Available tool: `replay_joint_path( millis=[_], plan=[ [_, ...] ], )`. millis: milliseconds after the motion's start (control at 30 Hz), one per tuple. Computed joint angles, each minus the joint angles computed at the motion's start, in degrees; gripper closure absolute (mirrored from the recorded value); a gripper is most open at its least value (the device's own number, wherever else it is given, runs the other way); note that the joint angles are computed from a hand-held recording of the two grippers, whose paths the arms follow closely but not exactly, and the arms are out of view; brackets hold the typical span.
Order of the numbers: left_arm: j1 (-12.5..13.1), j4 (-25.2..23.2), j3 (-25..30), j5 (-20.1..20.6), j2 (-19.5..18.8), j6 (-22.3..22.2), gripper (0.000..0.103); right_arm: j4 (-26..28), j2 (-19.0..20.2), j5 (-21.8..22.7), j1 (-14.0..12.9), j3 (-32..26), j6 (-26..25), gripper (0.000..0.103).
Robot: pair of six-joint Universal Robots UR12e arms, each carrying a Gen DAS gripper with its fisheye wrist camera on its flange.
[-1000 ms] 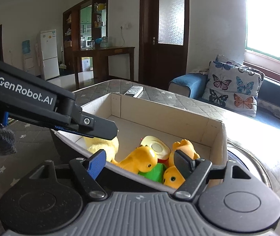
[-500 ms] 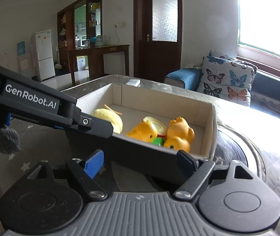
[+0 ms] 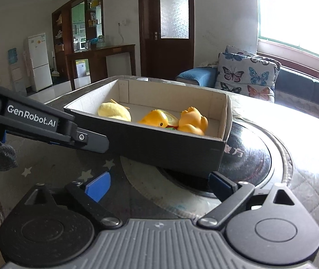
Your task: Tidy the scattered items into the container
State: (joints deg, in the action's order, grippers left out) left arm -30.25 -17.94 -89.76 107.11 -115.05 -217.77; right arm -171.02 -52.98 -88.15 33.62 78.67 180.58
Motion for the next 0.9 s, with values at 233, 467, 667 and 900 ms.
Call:
replay_joint_path(
  millis=[233,467,667,900],
  plan=[
    [-0.5,-1.5,-0.2,1.5,0.2,0.6,0.071,0.2,-0.6,-1.1,0.5,0.8,0.5,0.000],
    [-1.1,-4.0,0.3,3.4,0.1,0.4,0.071,0.8,-1.0,-2.3,0.8,1.5,1.6,0.000],
    [-1.5,-7.1,1.0,4.5,-0.1,-0.3,0.071,1.6,-1.1,-2.9,1.0,2.0,2.7,0.000],
    [-1.9,-8.4,0.9,5.0,-0.3,-1.3,0.071,1.9,-1.5,-3.8,1.0,2.6,3.4,0.000]
  ],
)
